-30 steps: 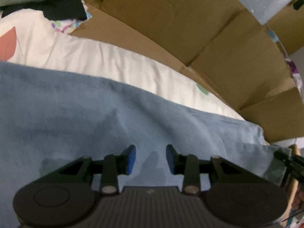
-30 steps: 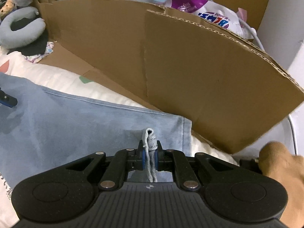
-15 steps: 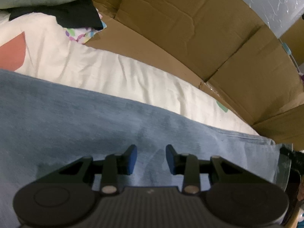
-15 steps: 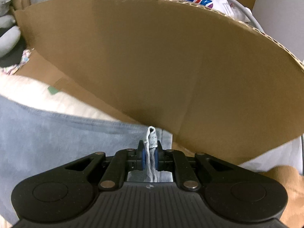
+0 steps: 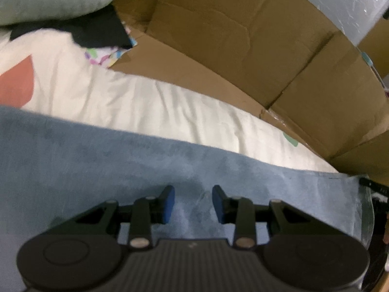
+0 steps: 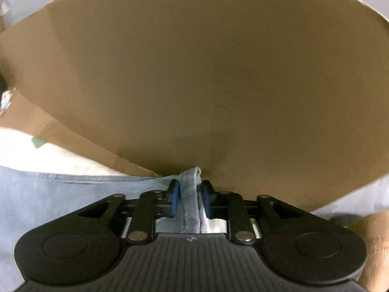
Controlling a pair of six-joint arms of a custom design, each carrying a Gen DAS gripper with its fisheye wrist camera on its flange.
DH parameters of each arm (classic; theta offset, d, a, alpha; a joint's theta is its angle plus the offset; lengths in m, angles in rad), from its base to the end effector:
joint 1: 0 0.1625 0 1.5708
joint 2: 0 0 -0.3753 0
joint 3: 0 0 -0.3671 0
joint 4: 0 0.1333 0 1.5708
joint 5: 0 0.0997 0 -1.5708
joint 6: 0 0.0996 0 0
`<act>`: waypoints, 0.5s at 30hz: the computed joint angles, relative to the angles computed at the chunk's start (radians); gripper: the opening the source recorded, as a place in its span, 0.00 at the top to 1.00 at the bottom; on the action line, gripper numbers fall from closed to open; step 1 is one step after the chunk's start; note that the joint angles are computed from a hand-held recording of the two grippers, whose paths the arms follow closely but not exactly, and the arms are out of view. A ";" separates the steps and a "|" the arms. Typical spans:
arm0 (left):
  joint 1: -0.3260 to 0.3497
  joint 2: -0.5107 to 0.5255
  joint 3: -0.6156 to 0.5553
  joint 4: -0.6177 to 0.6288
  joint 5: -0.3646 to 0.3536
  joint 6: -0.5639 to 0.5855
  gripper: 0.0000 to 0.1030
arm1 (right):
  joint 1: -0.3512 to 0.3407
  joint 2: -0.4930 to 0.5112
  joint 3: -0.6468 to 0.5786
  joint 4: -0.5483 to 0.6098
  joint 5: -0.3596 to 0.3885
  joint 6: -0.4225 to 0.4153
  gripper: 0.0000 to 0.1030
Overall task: Fold clothes
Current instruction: 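Lift the hem with the right gripper and fold it over the jeans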
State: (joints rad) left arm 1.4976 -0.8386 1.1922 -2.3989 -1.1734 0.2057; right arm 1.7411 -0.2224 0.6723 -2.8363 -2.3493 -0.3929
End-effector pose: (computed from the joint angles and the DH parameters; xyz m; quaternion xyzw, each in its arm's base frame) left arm 0.1183 -0.7365 0.2784 0.0865 0.9501 -0.2172 0.2067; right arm 0.2008 -0.7940 0.1096 0.0914 -0.8577 0.3260 0.3870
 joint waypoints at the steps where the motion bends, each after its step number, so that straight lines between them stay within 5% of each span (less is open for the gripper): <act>1: -0.003 0.004 -0.004 -0.001 -0.001 0.021 0.63 | -0.002 -0.006 0.008 -0.002 0.005 0.011 0.70; 8: -0.035 0.040 -0.028 -0.012 -0.001 0.192 0.49 | -0.004 0.004 -0.039 0.070 0.018 0.020 0.71; 15: -0.081 0.087 -0.038 0.013 0.006 0.412 0.43 | 0.002 0.019 -0.058 0.066 -0.001 -0.020 0.86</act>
